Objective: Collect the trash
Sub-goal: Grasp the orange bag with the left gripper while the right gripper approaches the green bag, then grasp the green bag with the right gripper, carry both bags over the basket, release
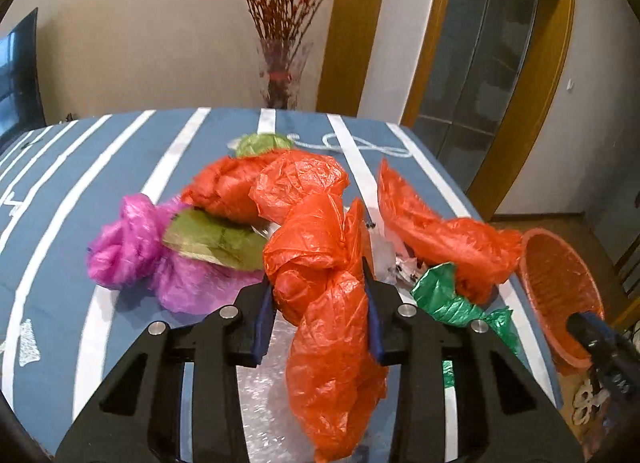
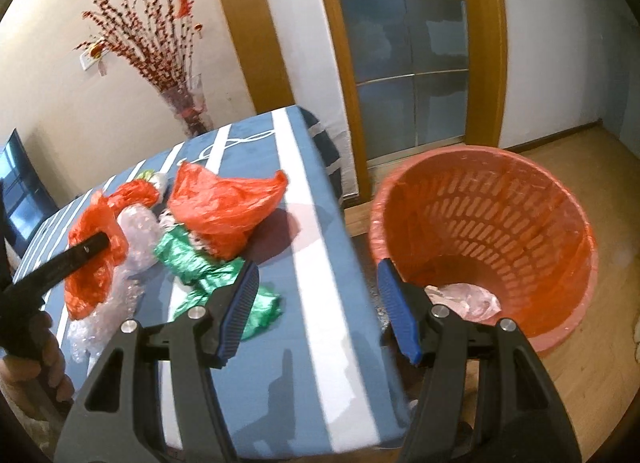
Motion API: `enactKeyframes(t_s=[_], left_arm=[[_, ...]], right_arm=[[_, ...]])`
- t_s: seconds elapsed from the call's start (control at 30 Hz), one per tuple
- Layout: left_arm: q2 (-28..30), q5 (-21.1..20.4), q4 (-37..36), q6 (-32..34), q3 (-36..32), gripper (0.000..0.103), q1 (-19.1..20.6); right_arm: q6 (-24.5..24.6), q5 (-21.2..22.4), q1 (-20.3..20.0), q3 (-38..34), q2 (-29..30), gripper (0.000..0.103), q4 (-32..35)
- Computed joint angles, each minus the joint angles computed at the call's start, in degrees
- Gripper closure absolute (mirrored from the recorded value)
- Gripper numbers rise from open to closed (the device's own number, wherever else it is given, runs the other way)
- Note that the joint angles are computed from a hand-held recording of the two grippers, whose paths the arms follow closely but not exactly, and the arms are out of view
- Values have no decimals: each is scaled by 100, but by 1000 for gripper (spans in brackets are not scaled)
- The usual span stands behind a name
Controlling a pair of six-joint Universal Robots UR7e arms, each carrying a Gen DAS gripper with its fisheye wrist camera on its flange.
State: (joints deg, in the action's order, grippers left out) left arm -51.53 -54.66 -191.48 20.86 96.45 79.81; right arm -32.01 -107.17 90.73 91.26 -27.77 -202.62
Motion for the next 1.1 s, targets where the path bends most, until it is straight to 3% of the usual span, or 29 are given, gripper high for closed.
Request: enactKeyframes(t_s=[0.33,0.67,0.73,0.9,1.1], left_arm=[[-352,-37,-313,108,230,66,-21],[-404,-31,-230,71,140,66,104],[-404,-49,-148,36,116,66,133],[-391,-85,-44,-7,110,66,147],[-386,-185,2,11,190,66,92]], right_arm=[[-135,125,182,-510,433,43,726],[-431,-280,351,-1345,1015,44,1396],[-442,-341,358,-1432,1066,49,1558],[-678,-365,348,-1337,1047,80,1495],[-640,-98,250,-783,683,86,1245]])
